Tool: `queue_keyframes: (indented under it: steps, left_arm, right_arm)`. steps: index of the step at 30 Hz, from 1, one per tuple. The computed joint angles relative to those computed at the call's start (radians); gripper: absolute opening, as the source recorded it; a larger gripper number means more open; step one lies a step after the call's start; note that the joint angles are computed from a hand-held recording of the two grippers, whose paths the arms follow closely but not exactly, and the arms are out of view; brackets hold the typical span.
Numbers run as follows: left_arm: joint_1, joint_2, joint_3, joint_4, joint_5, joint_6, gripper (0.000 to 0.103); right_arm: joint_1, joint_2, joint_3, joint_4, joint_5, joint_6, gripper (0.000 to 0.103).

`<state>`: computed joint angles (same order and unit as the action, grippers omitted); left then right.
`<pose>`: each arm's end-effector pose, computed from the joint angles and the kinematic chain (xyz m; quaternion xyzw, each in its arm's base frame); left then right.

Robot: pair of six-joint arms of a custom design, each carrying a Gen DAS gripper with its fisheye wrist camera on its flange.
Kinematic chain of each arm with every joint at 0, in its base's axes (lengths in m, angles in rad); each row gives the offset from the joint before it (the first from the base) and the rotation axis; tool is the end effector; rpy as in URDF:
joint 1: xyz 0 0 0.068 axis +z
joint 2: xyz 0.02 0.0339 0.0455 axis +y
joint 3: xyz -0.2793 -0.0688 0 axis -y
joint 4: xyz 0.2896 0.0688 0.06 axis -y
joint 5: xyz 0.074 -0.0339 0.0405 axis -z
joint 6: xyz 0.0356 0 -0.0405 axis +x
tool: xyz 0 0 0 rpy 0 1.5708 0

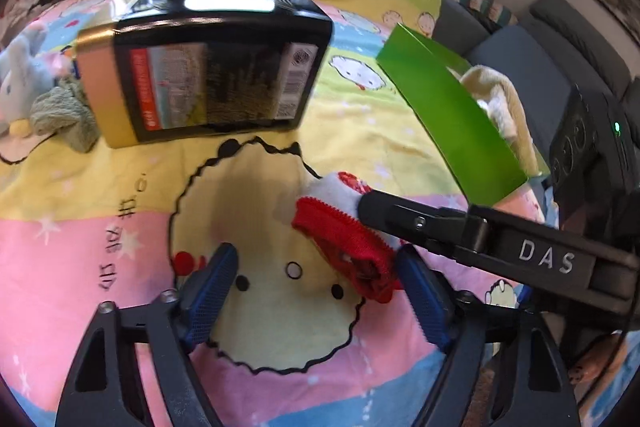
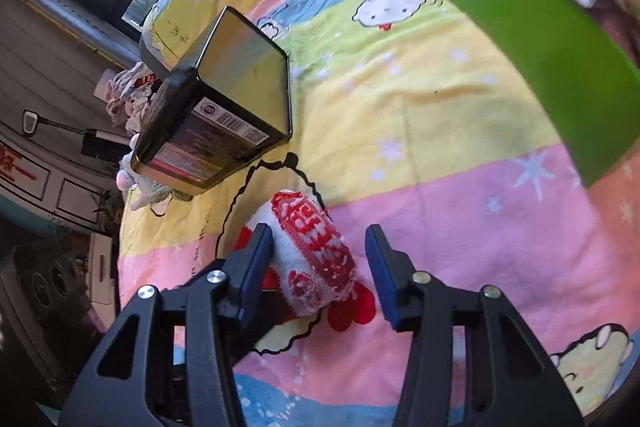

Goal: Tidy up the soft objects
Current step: 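Close the right gripper on the red-white sock and lift it, then carry the sock with the right gripper over the green box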

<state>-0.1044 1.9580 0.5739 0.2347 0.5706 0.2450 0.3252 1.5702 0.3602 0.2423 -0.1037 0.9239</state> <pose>0.2772 -0.0484 0.0038 0.2211 0.9138 -0.2604 0.2195 0.2265 0.0803 0.0529 0.2665 0.9157 0.2136 0.2117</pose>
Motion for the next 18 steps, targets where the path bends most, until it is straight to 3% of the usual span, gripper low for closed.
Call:
queue_keyframes:
  steps: [5, 11, 15, 18]
  left_arm:
    - [-0.014, 0.045, 0.037, -0.036, 0.094, 0.027, 0.041]
    - [-0.049, -0.021, -0.007, 0.013, 0.076, 0.018, 0.031]
    - [-0.078, -0.122, -0.048, 0.037, 0.089, 0.008, 0.031]
    - [-0.133, -0.214, -0.064, 0.053, 0.092, -0.017, 0.031]
  right_arm:
    - [-0.007, 0.037, 0.015, 0.013, -0.030, -0.025, 0.043]
    - [0.010, -0.014, 0.004, -0.005, 0.016, -0.038, 0.036]
    - [-0.003, -0.162, -0.040, -0.039, 0.067, -0.045, 0.036]
    - [-0.029, -0.324, -0.056, -0.134, 0.117, -0.068, 0.036]
